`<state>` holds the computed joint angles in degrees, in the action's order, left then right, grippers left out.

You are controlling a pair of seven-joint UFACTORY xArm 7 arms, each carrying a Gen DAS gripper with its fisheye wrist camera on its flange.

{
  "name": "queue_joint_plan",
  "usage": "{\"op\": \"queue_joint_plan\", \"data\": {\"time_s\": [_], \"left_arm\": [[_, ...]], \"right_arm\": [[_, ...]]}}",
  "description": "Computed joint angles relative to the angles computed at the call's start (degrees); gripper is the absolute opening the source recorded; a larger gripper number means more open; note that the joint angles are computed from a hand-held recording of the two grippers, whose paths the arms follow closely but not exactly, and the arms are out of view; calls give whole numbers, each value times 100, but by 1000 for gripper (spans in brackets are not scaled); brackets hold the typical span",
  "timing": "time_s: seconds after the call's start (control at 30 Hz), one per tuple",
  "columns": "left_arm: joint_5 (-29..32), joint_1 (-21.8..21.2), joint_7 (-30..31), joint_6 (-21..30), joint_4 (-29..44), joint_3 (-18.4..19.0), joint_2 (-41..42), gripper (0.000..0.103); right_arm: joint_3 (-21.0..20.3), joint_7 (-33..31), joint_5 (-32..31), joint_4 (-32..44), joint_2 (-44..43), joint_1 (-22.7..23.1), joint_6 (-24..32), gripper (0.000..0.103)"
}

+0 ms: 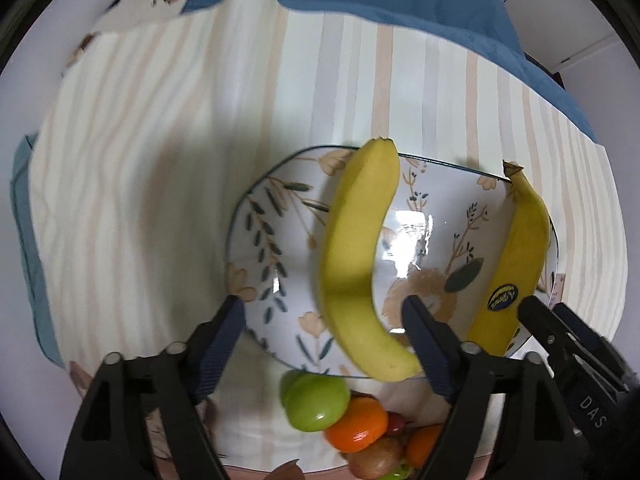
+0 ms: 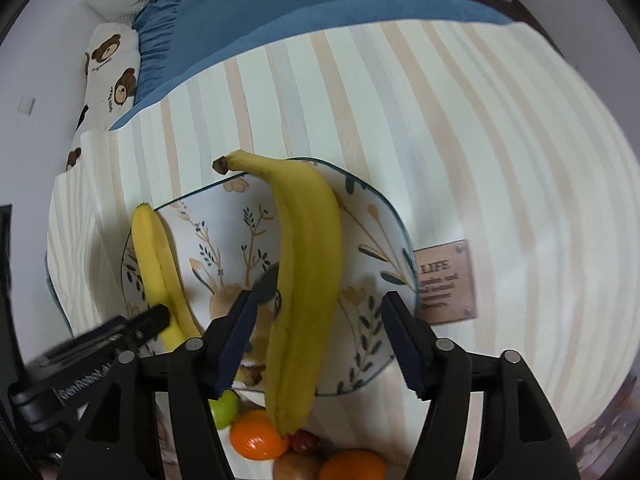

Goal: Organize fruits
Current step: 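Carry both bananas onto the floral plate and open both grippers, then lift both grippers away from the plate back toward the fruits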

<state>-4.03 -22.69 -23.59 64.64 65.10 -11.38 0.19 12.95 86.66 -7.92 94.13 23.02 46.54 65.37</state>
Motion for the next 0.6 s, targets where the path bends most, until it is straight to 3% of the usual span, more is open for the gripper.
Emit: {"op": "queue_joint_plan", "data": {"time_s": [0.07,0.27,0.6], "left_arm": [[214,-27,-14,6,-131,-29,-247,94],[396,-69,-32,-73,-659,-119,-992,101],[411,-87,-118,-316,-1643,-301,-2500,101]], "right_arm": [[18,-79,-86,111,-4,68,294,71],[109,-105,-336,271,-11,379,542,98],[103,281,-1045,757,-128,1021,1322,100]]}}
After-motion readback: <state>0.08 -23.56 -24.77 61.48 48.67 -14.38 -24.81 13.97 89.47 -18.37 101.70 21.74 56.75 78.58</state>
